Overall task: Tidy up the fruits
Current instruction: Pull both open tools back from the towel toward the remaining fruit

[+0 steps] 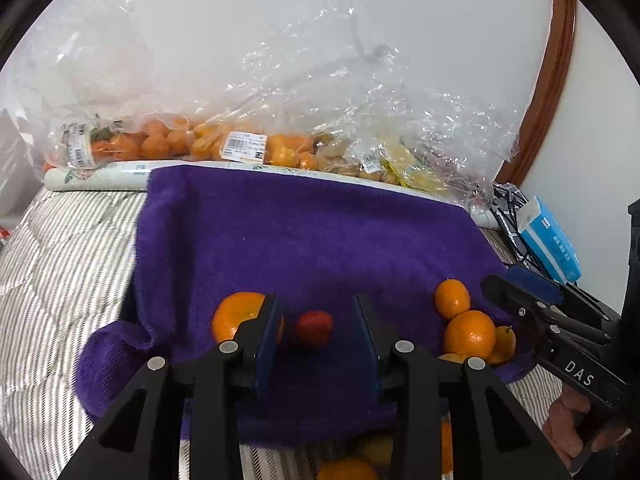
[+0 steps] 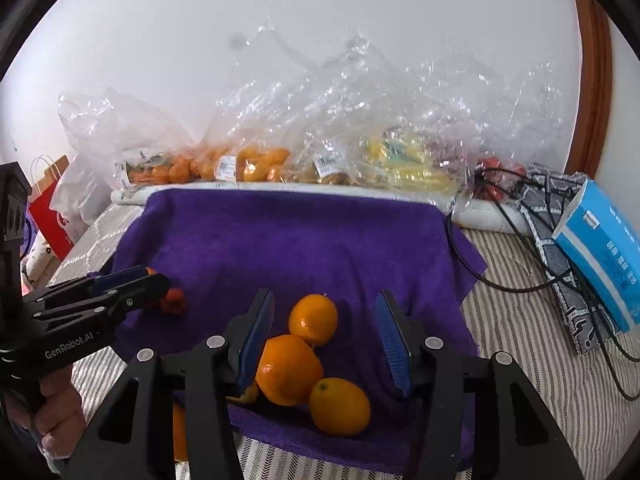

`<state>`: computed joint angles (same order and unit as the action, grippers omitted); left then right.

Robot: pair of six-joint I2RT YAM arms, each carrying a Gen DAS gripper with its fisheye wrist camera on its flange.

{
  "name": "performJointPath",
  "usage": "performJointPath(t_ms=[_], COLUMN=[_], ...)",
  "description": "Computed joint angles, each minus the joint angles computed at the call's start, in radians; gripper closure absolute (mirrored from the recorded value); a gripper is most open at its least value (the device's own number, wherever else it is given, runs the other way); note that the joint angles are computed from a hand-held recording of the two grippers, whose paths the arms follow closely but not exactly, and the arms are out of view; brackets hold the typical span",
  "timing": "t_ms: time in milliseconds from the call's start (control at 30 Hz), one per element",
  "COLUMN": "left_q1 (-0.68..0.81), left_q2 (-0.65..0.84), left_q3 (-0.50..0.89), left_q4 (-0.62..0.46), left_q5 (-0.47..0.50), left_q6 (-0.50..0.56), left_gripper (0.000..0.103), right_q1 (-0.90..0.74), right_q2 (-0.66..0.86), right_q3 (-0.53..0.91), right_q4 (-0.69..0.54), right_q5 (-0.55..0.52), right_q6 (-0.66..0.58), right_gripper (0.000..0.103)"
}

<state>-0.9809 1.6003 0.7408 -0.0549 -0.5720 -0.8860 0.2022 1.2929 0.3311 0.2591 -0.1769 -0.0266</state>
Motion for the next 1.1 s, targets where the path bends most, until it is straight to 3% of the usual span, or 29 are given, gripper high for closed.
performJointPath(t_ms=[300,467,767,967,1100], left_q1=[-0.091,-0.159,-0.313,-0.37,-0.38], left_q2=[-0.148,-0.213,-0.2,-0.205,-0.216], left_q3=[-0.079,-0.151,-0.141,-0.163,-0.183], left_q4=[-0.156,-0.204,-0.336,-0.4,-0.411], left_q5=[-0.079,-0.121,-0.199,-0.21,-0.208], left_q6=[-0.131,-0.259,-0.429,-0.539,-0.584], left_gripper=[0.067,0.067,0.067,0.066,0.066], right_q1=[0.038,0.108,0.23,0.252,0.254], right_q2=[-0.171,-0.357,-0.716,-0.886,-0.947], right_q3=[-0.044,-0.031,-0.094,-0.144,-0.184], right_q4=[-0.011,-0.204,-0.531,-0.708,-0.764], right_q5=[0.045,0.083,0.196,0.217,0.207], right_q6=[0.017,0.03,0.121,0.169,0.195], right_gripper=[0.051,0.051,0.051,0.051,0.051])
